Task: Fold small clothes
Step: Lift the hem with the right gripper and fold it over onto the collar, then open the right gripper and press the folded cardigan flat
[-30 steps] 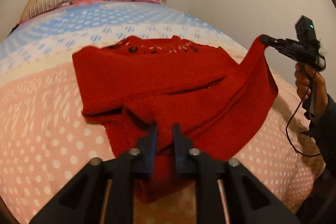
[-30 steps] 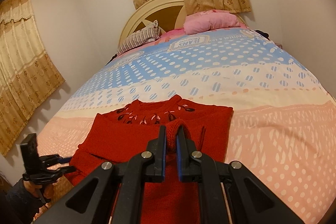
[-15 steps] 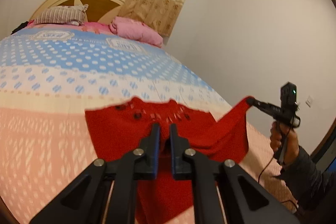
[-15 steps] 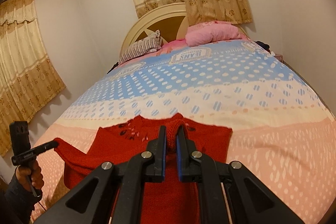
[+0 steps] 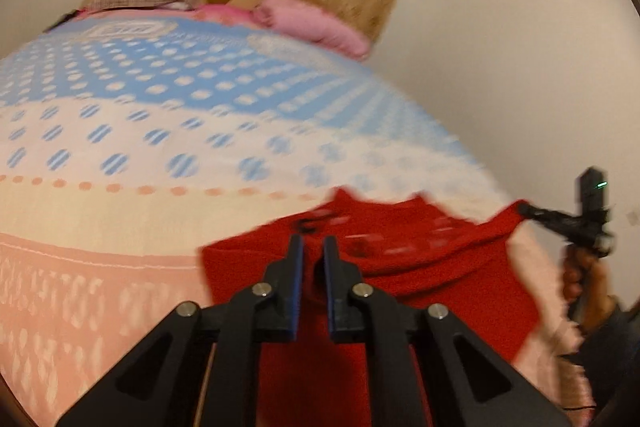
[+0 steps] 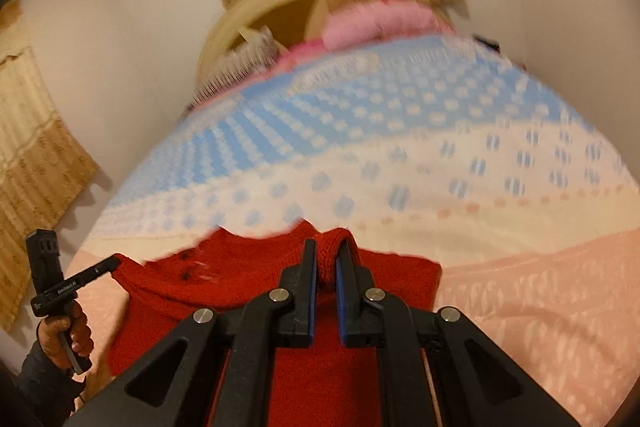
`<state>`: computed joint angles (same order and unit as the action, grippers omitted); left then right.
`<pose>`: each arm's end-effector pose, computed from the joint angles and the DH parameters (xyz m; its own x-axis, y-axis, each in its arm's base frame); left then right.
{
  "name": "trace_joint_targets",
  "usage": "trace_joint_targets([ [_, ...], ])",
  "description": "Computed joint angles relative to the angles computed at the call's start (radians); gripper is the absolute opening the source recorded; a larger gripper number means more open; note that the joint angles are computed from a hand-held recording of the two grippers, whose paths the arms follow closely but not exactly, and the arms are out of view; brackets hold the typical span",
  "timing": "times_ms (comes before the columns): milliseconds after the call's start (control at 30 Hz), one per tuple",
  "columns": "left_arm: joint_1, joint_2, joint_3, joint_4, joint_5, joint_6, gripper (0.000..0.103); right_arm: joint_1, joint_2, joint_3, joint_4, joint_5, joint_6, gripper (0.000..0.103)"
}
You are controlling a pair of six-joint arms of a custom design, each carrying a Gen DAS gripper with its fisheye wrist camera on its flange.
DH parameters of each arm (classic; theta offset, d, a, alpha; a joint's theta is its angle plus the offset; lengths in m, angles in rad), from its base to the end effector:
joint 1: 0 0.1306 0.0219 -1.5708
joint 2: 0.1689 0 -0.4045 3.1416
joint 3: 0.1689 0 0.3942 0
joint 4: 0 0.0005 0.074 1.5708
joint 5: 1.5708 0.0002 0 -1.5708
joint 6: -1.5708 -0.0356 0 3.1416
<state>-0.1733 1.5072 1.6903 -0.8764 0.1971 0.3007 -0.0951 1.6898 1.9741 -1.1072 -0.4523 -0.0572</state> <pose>0.5264 -0.0997 0.5349 -0.6953 -0.1731 -0.6976 0.1168 0.9304 -0.3473 0.5859 -0.0408 0.5512 -0.7406 0.1223 -0.6607 -0.1684 0.9181 0.3587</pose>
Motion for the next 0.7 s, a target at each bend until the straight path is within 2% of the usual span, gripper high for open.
trace_joint_targets([
  [67,0.002,0.019,0.016,-0.038,-0.022,-0.004,0.012,-0.001,0.029,0.005,-0.013,0.034,-0.014,0.013],
  [133,0.008,0.0,-0.004,-0.033,-0.021,-0.004,0.019,-0.006,0.023,-0.02,0.004,0.047,-0.008,0.02],
  [167,0.01,-0.013,-0.019,-0.025,-0.024,-0.011,0.032,-0.012,0.02,-0.029,0.008,0.042,-0.002,0.024],
  [200,0.011,-0.025,-0.03,-0.021,-0.039,-0.017,0.051,-0.016,0.016,-0.037,0.01,0.042,0.005,0.036],
  [233,0.013,-0.041,-0.047,-0.013,-0.066,-0.021,0.058,-0.018,0.014,-0.042,0.013,0.048,0.008,0.045],
  [267,0.017,-0.053,-0.059,-0.001,-0.074,-0.021,0.065,-0.023,0.008,-0.055,0.022,0.055,0.013,0.046],
  [367,0.034,-0.082,-0.09,0.021,-0.042,-0.015,0.065,-0.038,0.004,-0.067,0.026,0.046,0.018,0.046],
  [400,0.031,-0.08,-0.088,0.017,-0.039,-0.028,0.068,-0.039,0.004,-0.068,0.021,0.046,0.025,0.046],
  [467,0.004,-0.06,-0.06,-0.018,-0.087,-0.086,0.073,-0.032,0.013,-0.057,-0.004,0.071,0.066,0.046],
  [533,-0.025,-0.029,-0.022,-0.06,-0.145,-0.131,0.073,-0.015,0.026,-0.039,-0.03,0.118,0.118,0.046],
  [600,-0.041,0.013,0.023,-0.102,-0.186,-0.128,0.073,0.001,0.046,-0.012,-0.05,0.139,0.143,0.046],
  [700,-0.04,0.054,0.054,-0.141,-0.212,-0.086,0.073,0.014,0.078,0.03,-0.078,0.172,0.136,0.046],
])
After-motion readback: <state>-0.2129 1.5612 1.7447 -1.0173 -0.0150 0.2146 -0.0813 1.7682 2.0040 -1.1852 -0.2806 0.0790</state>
